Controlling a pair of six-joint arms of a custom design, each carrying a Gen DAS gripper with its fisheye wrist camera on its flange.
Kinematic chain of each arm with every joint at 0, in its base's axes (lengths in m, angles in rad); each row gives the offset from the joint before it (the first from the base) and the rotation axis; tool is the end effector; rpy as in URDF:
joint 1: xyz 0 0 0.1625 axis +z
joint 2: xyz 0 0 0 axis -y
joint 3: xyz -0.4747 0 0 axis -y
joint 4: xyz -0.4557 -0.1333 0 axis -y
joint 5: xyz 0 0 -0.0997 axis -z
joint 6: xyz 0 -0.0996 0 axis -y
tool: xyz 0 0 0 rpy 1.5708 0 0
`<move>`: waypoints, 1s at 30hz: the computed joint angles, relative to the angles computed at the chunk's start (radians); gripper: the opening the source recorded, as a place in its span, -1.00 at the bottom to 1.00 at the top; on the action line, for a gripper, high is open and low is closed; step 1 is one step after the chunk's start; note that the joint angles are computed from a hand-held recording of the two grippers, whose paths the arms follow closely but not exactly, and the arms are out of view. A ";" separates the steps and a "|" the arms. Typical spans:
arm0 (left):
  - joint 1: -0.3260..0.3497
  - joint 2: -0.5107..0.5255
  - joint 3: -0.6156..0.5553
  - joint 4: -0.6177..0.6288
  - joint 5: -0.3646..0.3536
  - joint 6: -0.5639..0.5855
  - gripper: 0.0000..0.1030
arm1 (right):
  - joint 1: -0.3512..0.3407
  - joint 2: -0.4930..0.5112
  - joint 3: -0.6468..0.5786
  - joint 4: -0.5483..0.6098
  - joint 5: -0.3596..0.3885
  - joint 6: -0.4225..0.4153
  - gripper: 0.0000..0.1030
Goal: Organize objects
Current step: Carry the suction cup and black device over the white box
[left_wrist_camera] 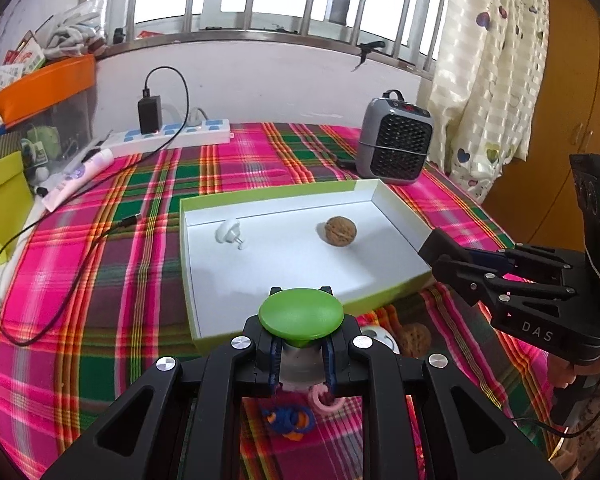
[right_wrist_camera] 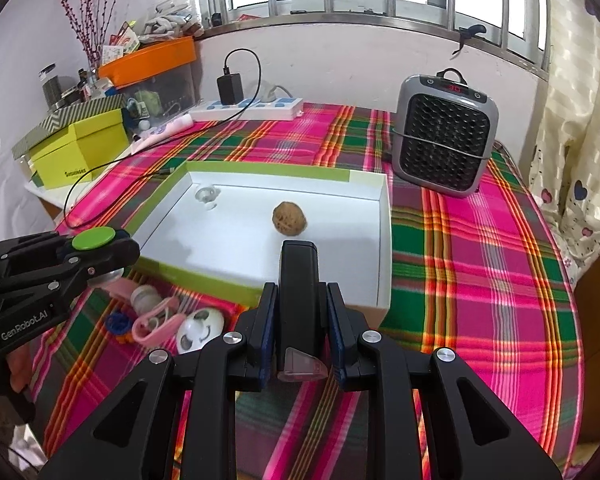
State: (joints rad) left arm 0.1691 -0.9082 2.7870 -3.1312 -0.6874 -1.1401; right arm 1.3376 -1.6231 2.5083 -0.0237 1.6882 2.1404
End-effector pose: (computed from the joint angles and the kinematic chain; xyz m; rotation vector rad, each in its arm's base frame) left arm -0.1901 -0.2458 0.0113 0.4969 2.3712 -0.9768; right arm 0.0600 -0.2737 0.1438 0.9056 -2.3896 0.6846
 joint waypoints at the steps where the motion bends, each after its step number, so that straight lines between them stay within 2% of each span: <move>1: 0.008 0.001 -0.003 -0.002 0.005 0.008 -0.71 | 0.006 0.009 -0.005 -0.004 0.006 0.004 -0.53; 5: 0.037 0.006 -0.014 -0.020 0.012 0.041 -0.71 | 0.026 0.047 -0.032 -0.010 0.028 0.023 -0.53; 16: 0.178 0.039 -0.063 -0.142 0.046 0.213 -0.71 | 0.081 0.170 -0.131 -0.023 0.094 0.080 -0.53; 30: 0.313 0.081 -0.123 -0.231 0.045 0.366 -0.71 | 0.110 0.286 -0.226 -0.036 0.145 0.123 -0.53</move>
State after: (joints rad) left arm 0.4822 -0.8273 2.6638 -3.3627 -0.6420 -0.7741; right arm 1.4471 -1.3369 2.2823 -0.0593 1.8328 2.2634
